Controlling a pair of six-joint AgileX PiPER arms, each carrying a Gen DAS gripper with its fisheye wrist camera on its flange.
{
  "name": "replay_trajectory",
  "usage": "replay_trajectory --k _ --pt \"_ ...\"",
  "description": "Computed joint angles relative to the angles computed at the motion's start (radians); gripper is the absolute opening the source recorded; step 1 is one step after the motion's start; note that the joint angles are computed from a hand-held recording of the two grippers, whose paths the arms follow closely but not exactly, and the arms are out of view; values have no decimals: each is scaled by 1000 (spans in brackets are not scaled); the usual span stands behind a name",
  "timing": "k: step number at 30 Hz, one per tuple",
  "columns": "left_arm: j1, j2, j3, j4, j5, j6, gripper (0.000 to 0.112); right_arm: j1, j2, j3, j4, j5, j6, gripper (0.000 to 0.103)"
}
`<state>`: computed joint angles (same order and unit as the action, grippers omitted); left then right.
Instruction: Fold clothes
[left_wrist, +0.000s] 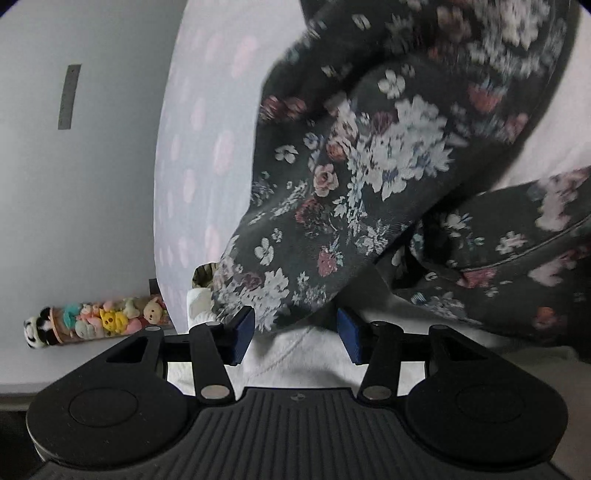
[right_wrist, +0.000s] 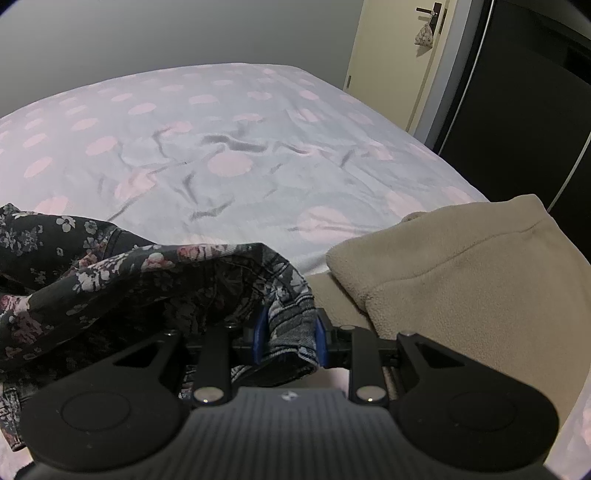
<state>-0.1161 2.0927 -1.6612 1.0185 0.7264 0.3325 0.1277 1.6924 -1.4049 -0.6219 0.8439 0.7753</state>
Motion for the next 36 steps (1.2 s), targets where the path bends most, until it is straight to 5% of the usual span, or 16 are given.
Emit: replay_trajectory --k 2,4,9,18,26,36 --pt "3 23 -15 12 -12 -12 47 -2 10 -10 3 8 -4 30" --pt "9 46 -59 -27 -11 -28 27 -3 21 -21 6 17 -7 30" --pt "6 69 -174 -119 49 -79 7 -3 32 -33 6 24 -9 30" --pt "32 3 -465 -349 276 -236 3 -17 -83 83 -44 -94 93 27" --pt "9 -209 -502 -309 344 -361 2 -9 -242 95 -246 -188 238 24" --pt "-62 -473 -504 -281 380 -466 2 -19 -500 85 -490 -196 254 23"
